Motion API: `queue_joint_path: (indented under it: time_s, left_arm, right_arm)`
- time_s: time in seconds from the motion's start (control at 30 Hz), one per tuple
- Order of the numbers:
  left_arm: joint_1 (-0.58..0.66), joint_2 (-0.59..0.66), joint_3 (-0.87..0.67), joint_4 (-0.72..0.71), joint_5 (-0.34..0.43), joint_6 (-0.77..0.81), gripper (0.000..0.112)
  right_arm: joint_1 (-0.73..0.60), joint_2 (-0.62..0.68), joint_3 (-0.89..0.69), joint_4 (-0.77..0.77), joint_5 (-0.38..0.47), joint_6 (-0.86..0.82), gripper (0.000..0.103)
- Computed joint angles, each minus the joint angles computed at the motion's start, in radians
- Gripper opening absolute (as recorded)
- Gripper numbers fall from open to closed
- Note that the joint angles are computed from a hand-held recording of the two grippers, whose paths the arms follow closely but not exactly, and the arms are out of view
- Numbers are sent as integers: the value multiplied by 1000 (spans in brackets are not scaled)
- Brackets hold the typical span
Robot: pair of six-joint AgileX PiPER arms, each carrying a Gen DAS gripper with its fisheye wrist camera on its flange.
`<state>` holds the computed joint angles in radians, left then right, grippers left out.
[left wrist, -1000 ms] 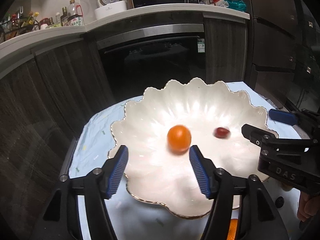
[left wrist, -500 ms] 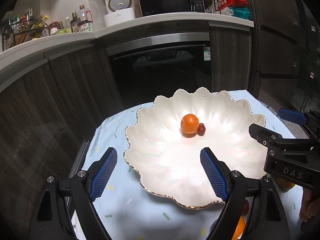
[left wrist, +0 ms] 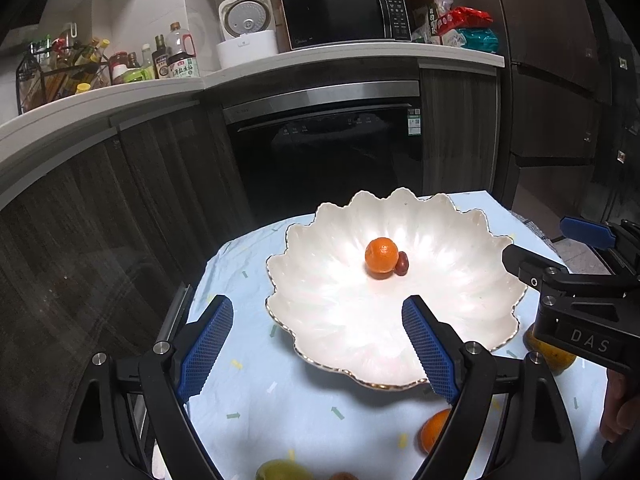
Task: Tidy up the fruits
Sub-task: 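Withdraw both tools from the bowl back toward the loose fruits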
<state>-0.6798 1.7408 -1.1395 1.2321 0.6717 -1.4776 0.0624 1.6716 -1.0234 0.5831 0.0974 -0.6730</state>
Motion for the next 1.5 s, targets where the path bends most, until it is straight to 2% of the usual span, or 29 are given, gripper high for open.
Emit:
queue_joint_path:
  time_s: [0.2, 0.47, 0.63, 0.83, 1.23, 1.5]
  left_arm:
    - [-31, -47, 47, 31, 32, -34, 87]
    - [-73, -89, 95, 47, 62, -70, 87]
    - [-90, -111, 119, 51, 69, -81, 87]
    - [-123, -125, 141, 60, 87, -99, 87]
    - [-185, -125, 167, 57, 102, -138, 87]
    - [-221, -109, 184, 59, 107, -180, 86]
  right_arm:
    - [0, -49, 51, 106, -10, -100, 80]
    - [-2, -117, 121, 342, -16, -337, 80]
    - [-7, -145, 149, 417, -17, -411, 80]
    - [-21, -171, 187, 606, -11, -598, 80]
    - [-75, -214, 265, 883, 12, -897, 80]
    - [-97, -226, 301, 944, 28, -972, 80]
